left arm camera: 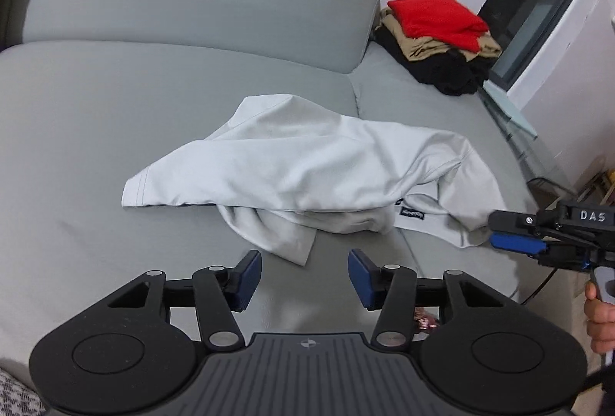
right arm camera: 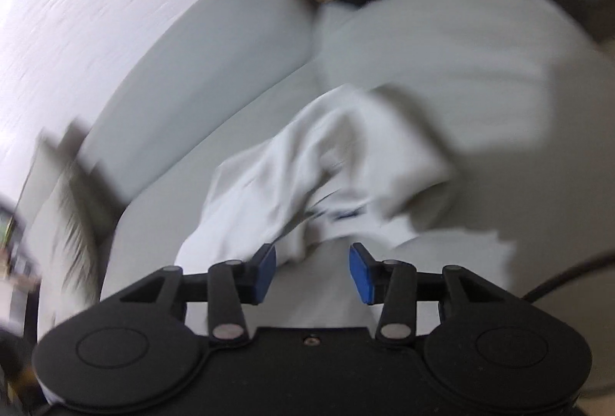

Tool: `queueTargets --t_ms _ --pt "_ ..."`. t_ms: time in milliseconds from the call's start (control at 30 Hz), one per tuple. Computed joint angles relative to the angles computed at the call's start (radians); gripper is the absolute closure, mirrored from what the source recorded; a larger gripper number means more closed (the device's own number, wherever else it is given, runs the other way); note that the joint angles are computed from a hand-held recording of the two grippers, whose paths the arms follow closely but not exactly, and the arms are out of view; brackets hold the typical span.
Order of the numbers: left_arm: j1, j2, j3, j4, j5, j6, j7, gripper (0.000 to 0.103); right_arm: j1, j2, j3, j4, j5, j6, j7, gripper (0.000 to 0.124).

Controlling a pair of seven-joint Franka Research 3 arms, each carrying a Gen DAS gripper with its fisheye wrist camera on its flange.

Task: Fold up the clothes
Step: 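Grasp the white T-shirt edge with the right gripper while the left gripper approaches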

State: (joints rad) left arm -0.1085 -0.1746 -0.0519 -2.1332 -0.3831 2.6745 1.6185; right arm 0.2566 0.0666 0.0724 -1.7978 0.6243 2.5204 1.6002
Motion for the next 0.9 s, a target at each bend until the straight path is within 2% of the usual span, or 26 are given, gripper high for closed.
queueTargets --t_ms 133,200,233,400,567,600,767,833,900 --pt "0.042 -0.011 -0.030 -0.022 0.177 0.080 -0.102 0.055 0.013 0.085 0.038 0.099 0.119 -0.040 -0.117 0.080" --pt "0.054 -0.005 -0.021 -0.015 0.227 0.089 -0.123 0.065 0.021 0.144 0.055 0.161 0.161 -0.052 -0.119 0.078" --pt "0.060 -0.002 -0.018 -0.011 0.248 0.092 -0.132 0.066 0.025 0.176 0.064 0.194 0.178 -0.056 -0.110 0.078" --pt "0.059 0.018 0.016 -0.005 0.206 0.096 -0.105 0.065 0.053 0.335 0.072 0.357 0.125 -0.130 0.102 0.080" --pt "0.045 0.018 0.031 -0.028 0.102 0.090 -0.041 0.063 0.049 0.395 0.098 0.375 0.139 -0.088 0.182 0.083" --pt "0.046 0.019 0.031 -0.029 0.089 0.086 -0.036 0.063 0.050 0.406 0.101 0.376 0.141 -0.077 0.196 0.089" --pt "0.042 0.015 0.035 -0.041 0.026 0.094 0.006 0.062 0.026 0.406 0.147 0.335 0.248 0.029 0.162 0.097" --pt "0.040 0.017 0.036 -0.039 0.009 0.095 0.025 0.062 0.038 0.433 0.137 0.386 0.218 0.036 0.175 0.117" --pt "0.033 0.017 0.038 -0.036 -0.016 0.099 0.063 0.064 0.054 0.472 0.125 0.461 0.166 0.047 0.187 0.121"
